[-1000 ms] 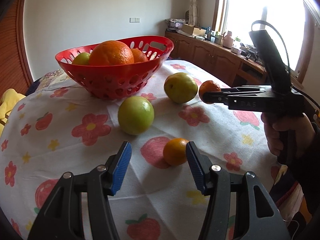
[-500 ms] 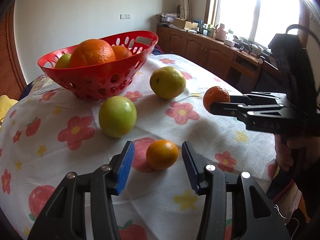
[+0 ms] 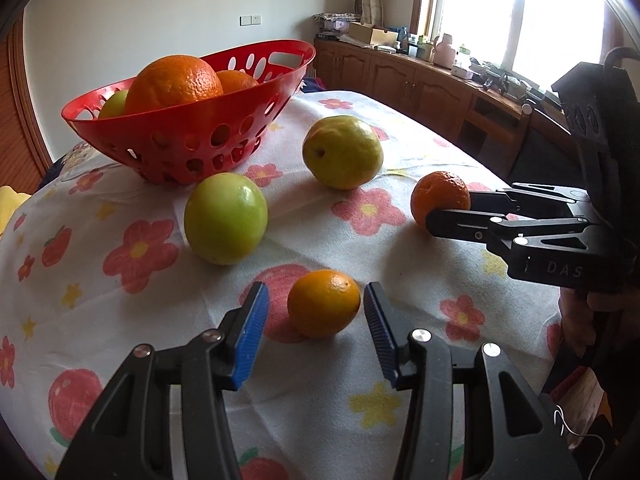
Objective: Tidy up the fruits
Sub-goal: 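Close the left gripper on a small mandarin on the sheet, then carry both mandarins in the left and right grippers over the basket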
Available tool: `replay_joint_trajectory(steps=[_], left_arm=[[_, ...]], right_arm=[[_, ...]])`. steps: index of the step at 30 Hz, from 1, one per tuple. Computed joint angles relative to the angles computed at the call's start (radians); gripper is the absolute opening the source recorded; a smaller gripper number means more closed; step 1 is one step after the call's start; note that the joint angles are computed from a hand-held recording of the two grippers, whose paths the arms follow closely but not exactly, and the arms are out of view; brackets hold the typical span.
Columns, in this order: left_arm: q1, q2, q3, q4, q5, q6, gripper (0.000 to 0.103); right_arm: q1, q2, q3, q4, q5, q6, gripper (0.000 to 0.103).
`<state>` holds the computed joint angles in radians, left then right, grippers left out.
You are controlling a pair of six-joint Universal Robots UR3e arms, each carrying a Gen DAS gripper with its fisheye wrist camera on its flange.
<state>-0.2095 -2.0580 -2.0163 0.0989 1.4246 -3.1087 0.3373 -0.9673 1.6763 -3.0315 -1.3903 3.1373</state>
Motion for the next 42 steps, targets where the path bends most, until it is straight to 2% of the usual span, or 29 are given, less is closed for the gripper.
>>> replay_joint_trajectory(steps=[3,8,10,24,33,42], left_arm=[[-0.001,-0.002,0.001,0.003,0.0,0.0,0.048],[0.008,0.001,-0.009,0.011,-0.022,-0.002,0.034],[0.002,0.001,-0.012,0.016,-0.005,-0.007,0.034],[0.082,0.153,-0.112,0.068,-0.054,0.005,0.034],[0.167,0.24,-0.077,0.028,-0.08,0.045,0.034],[0.259,0.238,0.004,0.008,-0.119,0.058,0.034]], right_arm=[[0.001,0.003,-0.001,0.0,-0.002,-0.004,0.043],[0.003,0.005,-0.005,0.002,-0.002,-0.003,0.043],[0.003,0.004,-0.006,0.003,-0.002,-0.004,0.043],[0.003,0.007,-0.009,0.006,-0.002,-0.005,0.043],[0.015,-0.006,-0.021,0.016,-0.016,-0.028,0.043],[0.017,-0.01,-0.216,0.128,0.009,-0.079,0.043]])
